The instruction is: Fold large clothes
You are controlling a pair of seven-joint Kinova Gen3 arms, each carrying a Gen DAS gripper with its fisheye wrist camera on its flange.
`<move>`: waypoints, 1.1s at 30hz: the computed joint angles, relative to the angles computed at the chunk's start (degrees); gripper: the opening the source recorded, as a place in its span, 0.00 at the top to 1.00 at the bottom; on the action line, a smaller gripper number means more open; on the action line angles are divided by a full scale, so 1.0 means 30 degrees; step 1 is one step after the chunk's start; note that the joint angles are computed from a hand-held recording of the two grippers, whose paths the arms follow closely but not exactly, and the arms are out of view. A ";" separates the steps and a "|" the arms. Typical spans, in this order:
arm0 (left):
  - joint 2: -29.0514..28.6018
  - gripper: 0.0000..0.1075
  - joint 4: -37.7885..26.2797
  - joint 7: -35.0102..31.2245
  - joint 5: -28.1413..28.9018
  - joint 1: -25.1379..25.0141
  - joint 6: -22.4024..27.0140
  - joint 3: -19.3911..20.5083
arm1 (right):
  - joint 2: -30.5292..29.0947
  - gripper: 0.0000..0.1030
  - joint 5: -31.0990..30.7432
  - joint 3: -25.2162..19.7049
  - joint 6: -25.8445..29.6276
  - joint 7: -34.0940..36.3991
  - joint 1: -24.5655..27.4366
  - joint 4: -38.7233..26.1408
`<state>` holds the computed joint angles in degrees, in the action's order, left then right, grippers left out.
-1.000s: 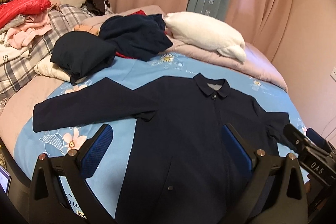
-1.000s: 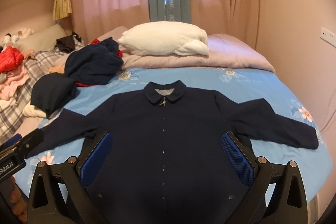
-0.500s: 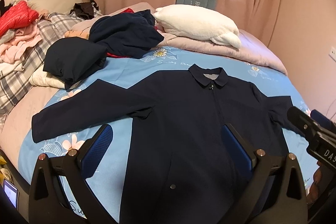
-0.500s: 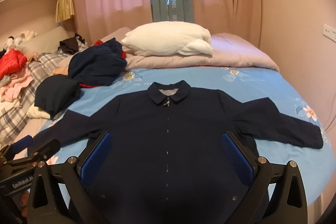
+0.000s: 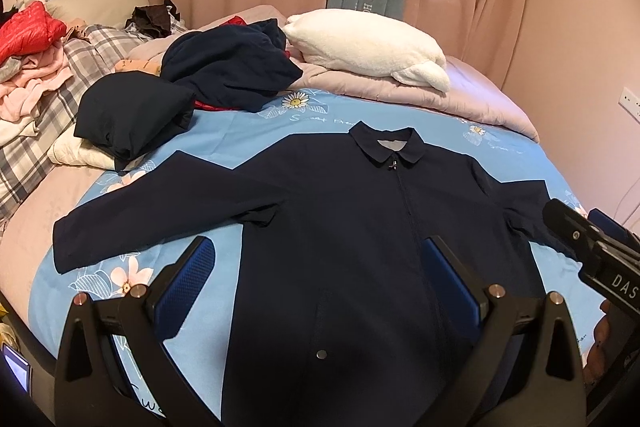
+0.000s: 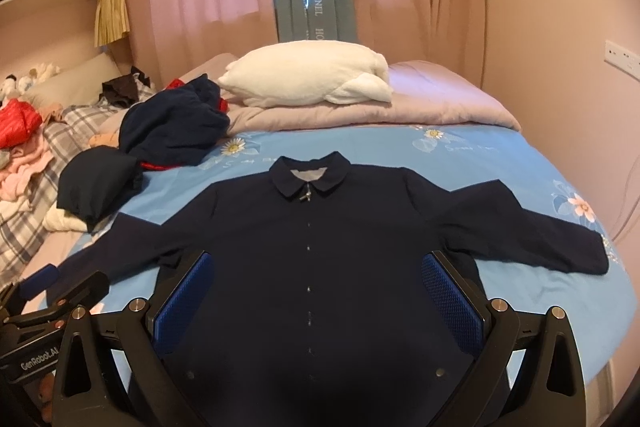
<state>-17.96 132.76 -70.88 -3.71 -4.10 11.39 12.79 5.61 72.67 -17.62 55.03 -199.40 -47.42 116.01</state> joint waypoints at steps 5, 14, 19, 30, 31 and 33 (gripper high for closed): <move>0.0046 0.04 -0.0038 0.0005 -0.0007 0.0217 0.0117 -0.0012 | -0.0103 0.00 0.0074 -0.0093 0.0316 -0.0452 -0.0094 0.0242; 0.0114 0.04 -0.0209 -0.0017 -0.0006 0.0601 0.0507 -0.0025 | -0.0291 0.00 0.0056 -0.0151 0.0395 -0.0911 0.0068 0.0574; 0.0298 0.04 -0.0340 -0.0203 0.0111 0.1089 0.0670 -0.0461 | -0.0353 0.00 0.0040 -0.0206 0.0560 -0.1307 0.0116 0.0762; 0.0858 0.04 -0.0653 -0.0272 0.0122 0.1518 0.0957 -0.0506 | -0.0592 0.00 0.0016 -0.0237 0.0422 -0.1659 0.0383 0.1096; 0.0981 0.04 -0.0702 -0.0208 0.0088 0.1510 0.0977 -0.0431 | -0.0617 0.00 0.0001 -0.0227 0.0374 -0.1700 0.0434 0.1135; 0.1278 0.04 -0.0815 -0.0323 0.0173 0.1825 0.1071 -0.0669 | -0.0650 0.00 0.0021 -0.0213 0.0287 -0.1839 0.0524 0.1207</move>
<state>-14.12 130.32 -71.85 -3.19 1.37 14.60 10.78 3.66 72.73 -18.26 55.89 -204.92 -45.84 119.63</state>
